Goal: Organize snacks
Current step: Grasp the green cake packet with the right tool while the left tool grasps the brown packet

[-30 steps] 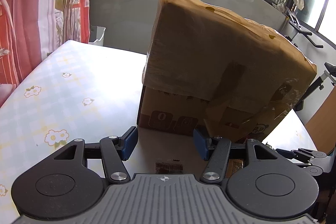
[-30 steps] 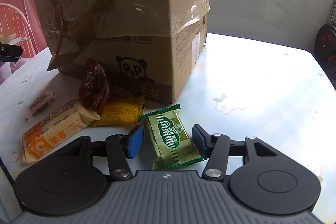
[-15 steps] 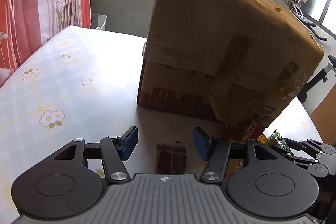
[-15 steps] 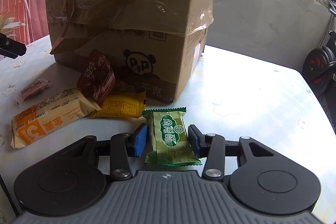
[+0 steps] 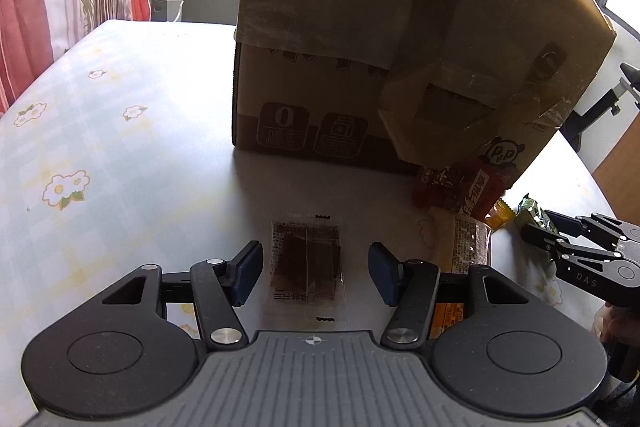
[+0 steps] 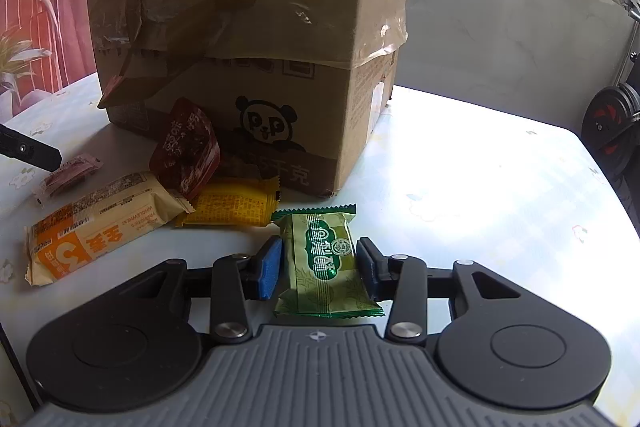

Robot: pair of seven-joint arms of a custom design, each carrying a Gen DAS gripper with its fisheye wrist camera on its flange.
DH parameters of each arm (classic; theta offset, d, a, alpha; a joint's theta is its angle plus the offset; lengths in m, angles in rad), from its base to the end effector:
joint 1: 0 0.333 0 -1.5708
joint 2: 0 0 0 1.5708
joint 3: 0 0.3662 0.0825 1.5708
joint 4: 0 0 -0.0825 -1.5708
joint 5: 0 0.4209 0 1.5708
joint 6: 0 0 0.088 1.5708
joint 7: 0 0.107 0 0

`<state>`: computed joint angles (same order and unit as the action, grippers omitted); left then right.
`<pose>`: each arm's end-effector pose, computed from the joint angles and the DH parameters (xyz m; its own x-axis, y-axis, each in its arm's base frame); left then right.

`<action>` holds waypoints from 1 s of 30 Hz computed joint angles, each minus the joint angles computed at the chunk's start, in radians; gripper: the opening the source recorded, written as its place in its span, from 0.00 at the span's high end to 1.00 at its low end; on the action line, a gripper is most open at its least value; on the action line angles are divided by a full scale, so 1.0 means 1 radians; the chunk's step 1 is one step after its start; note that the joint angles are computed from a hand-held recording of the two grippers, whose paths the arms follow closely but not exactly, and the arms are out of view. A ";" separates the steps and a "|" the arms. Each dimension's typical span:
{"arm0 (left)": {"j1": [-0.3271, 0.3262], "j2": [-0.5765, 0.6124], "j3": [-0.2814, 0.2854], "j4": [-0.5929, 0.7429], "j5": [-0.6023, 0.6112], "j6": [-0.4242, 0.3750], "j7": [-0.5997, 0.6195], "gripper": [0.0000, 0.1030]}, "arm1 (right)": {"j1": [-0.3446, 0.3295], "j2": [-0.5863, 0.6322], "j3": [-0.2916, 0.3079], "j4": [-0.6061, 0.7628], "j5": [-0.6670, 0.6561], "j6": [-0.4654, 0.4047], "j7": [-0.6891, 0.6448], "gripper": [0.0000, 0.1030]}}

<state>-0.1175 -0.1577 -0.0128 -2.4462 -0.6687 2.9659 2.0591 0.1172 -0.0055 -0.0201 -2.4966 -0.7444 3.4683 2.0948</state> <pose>0.5223 -0.0261 0.4538 -0.0677 -0.9792 0.1914 -0.7719 -0.0701 -0.6319 0.5040 0.1292 0.4089 0.3782 -0.9256 0.0163 -0.5605 -0.2430 -0.7917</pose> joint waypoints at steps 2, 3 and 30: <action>0.013 0.005 -0.007 0.001 0.026 -0.009 -0.027 0.41 | -0.001 0.001 0.000 0.001 -0.005 0.002 0.006 0.58; 0.023 0.008 -0.015 0.001 0.053 -0.014 -0.052 0.41 | -0.001 0.001 0.000 0.001 -0.003 0.001 0.005 0.58; 0.127 0.037 -0.087 -0.006 0.712 0.023 -0.562 0.55 | 0.009 -0.002 0.002 -0.002 0.019 -0.002 -0.002 0.58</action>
<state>0.0094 -0.1209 -0.1003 -2.4518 0.0433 2.9891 1.4969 0.1258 -0.0076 -0.0183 -2.4984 -0.7250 3.4664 2.0931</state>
